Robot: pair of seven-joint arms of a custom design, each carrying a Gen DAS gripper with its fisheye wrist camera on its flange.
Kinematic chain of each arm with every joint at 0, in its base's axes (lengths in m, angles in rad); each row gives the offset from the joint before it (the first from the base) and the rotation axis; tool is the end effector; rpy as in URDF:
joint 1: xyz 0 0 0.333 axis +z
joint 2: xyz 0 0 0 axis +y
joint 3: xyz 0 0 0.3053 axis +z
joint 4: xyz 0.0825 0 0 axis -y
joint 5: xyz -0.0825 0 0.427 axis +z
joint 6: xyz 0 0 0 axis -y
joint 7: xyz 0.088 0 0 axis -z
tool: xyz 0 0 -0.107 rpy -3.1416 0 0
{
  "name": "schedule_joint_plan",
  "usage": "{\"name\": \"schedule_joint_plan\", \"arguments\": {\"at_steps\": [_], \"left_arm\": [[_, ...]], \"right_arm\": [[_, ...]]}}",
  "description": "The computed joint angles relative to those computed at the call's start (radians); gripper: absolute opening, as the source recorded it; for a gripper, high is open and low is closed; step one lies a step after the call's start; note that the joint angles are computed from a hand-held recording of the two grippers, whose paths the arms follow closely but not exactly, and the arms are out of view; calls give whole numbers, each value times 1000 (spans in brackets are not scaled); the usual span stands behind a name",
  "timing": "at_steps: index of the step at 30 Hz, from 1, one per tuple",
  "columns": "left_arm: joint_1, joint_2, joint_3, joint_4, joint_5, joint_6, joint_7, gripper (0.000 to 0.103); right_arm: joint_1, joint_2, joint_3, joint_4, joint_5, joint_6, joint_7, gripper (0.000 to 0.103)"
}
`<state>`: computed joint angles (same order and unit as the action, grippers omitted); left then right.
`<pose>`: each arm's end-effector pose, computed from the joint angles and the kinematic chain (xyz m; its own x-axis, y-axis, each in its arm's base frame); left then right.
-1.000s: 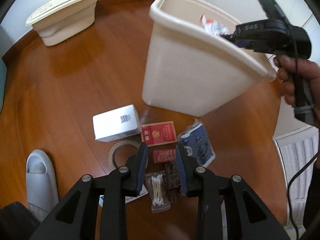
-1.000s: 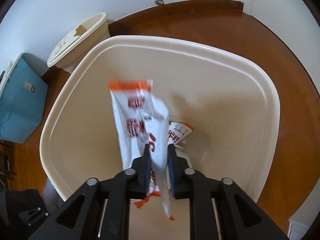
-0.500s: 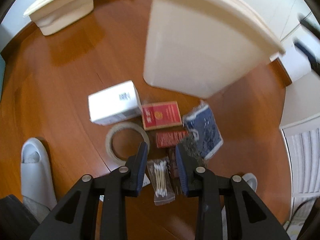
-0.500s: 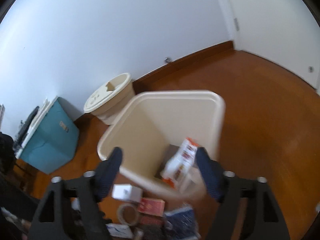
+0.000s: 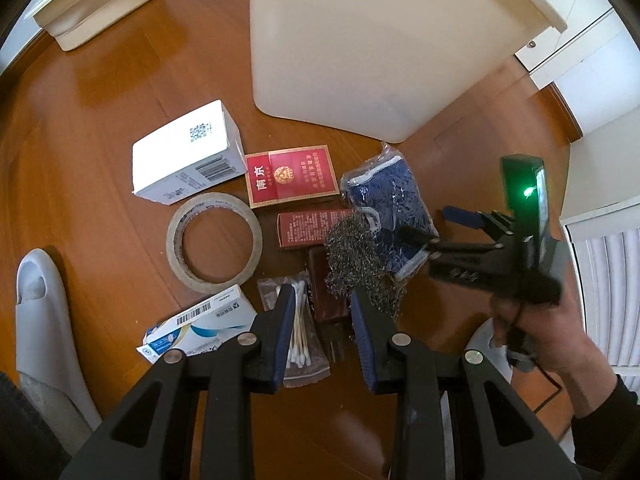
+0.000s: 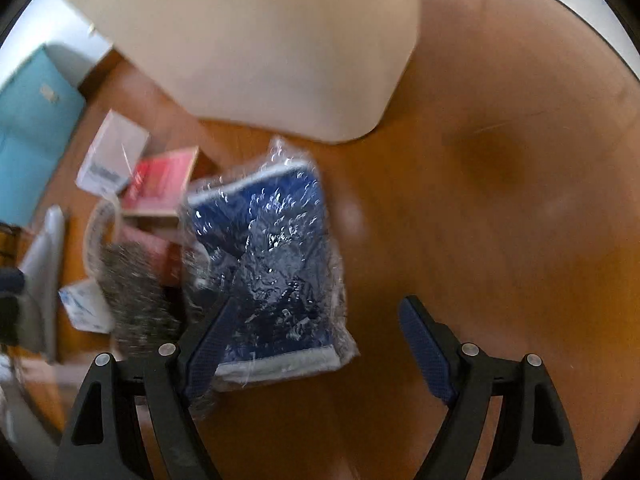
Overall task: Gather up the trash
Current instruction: 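Grasp the blue bagged item with the right tool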
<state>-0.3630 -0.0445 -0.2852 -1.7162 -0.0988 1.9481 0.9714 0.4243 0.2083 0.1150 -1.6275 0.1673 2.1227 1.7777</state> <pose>0.4854 -0.3799 0.6009 -0.0457 -0.9738 0.2229 -0.9846 0.0063 -0.1744 0.5931 0.3569 0.5064 0.2762 -0.9315 -0.2367 -0.9472 -0.2221 -0.2313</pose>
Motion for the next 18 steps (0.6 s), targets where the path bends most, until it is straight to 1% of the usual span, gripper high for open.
{"name": "schedule_joint_plan", "arguments": {"at_steps": [1, 2, 3, 4, 5, 6, 7, 8, 10, 12, 14, 15, 16, 17, 18], "left_arm": [[-1, 3, 0, 1, 0, 1, 1, 28], [-1, 6, -1, 2, 0, 2, 1, 28], [-1, 8, -1, -2, -4, 9, -3, 28], [-1, 9, 0, -6, -8, 16, -6, 28], [-2, 14, -1, -8, -13, 23, -9, 28], [-3, 22, -2, -3, -12, 25, -13, 28], [-4, 28, -3, -5, -17, 34, -15, 28], [-6, 37, -5, -6, -28, 49, -15, 28], [-9, 59, -9, 3, -43, 62, -15, 28], [-12, 83, -13, 5, -63, 84, -23, 27], [-17, 105, -16, 15, -42, 84, -55, 28], [-19, 112, -16, 18, -20, 85, -77, 34], [-20, 115, -17, 20, -6, 84, -89, 43], [-22, 118, -16, 20, 14, 85, -107, 71], [-23, 116, -16, 18, 30, 86, -119, 87]], "right_arm": [[13, 7, 2, 3, -44, 17, -18, 86], [22, 18, 2, 17, -74, 7, -22, 85], [33, 34, 2, 38, -108, -5, -26, 83], [42, 40, 3, 39, -126, 12, -32, 78], [61, 31, -7, 11, -171, 84, 30, 75], [65, 30, -5, 5, -184, 100, 23, 63], [63, 28, 0, 2, -171, 117, 8, 49], [64, 28, 0, 4, -170, 113, 15, 46], [67, 30, -1, 9, -167, 115, 43, 24], [59, -12, -6, -31, -147, 145, 84, 18], [47, -58, -11, -77, -135, 189, 135, 16], [39, -78, -11, -97, -127, 204, 150, 16], [30, -95, -11, -115, -117, 211, 162, 16], [24, -105, -9, -123, -112, 210, 167, 16], [20, -116, -7, -137, -113, 221, 178, 14]]}}
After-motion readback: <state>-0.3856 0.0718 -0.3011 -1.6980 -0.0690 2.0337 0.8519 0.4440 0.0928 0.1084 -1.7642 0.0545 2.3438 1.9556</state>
